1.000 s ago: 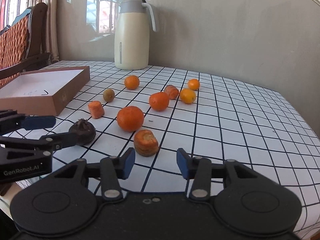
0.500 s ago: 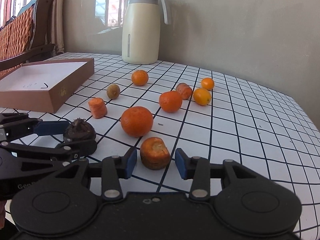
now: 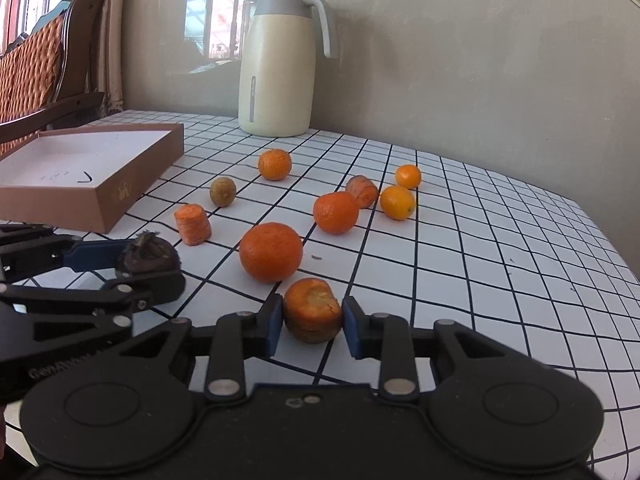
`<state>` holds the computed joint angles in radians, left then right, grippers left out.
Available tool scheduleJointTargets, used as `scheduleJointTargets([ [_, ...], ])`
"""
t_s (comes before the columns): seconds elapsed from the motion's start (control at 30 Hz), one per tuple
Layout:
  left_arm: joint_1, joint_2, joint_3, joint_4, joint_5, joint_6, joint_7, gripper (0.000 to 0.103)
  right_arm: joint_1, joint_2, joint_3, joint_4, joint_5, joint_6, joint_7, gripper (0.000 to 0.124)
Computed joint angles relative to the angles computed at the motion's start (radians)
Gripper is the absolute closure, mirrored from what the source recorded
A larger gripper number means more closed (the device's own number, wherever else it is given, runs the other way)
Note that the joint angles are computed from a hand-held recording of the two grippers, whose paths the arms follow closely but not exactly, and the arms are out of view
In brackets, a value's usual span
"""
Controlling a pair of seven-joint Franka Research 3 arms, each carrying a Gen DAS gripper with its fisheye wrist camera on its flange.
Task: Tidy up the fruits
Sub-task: 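Grasp the dark mangosteen with the left tool while the right tool grasps the cut orange half, then carry both fruits over the brown tray and open both tools to drop them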
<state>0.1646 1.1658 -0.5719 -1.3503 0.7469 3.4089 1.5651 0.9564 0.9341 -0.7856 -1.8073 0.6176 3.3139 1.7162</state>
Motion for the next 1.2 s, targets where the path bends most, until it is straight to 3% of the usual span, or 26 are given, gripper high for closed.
scheduleJointTargets([
  [0.17, 0.022, -0.040, 0.025, -0.041, 0.012, 0.050, -0.044, 0.060, 0.024, -0.001, -0.011, 0.005, 0.033, 0.042, -0.011, 0.101],
  [0.4, 0.037, -0.110, 0.109, -0.084, 0.023, 0.143, -0.148, 0.060, -0.001, 0.002, 0.038, 0.082, 0.077, 0.078, -0.090, 0.101],
  [0.57, 0.028, -0.140, 0.190, -0.078, -0.005, 0.186, -0.212, 0.060, -0.045, 0.028, 0.095, 0.194, 0.091, 0.092, -0.154, 0.101],
  [0.8, -0.005, -0.152, 0.323, -0.026, -0.072, 0.222, -0.277, 0.060, -0.077, 0.102, 0.113, 0.364, 0.132, 0.090, -0.235, 0.101],
  [1.03, -0.028, -0.094, 0.414, 0.122, -0.132, 0.174, -0.357, 0.060, -0.125, 0.233, 0.056, 0.602, 0.083, -0.011, -0.153, 0.101],
  [1.2, -0.005, -0.009, 0.378, 0.280, -0.105, 0.092, -0.378, 0.060, -0.181, 0.337, 0.004, 0.791, 0.028, -0.097, -0.020, 0.101],
])
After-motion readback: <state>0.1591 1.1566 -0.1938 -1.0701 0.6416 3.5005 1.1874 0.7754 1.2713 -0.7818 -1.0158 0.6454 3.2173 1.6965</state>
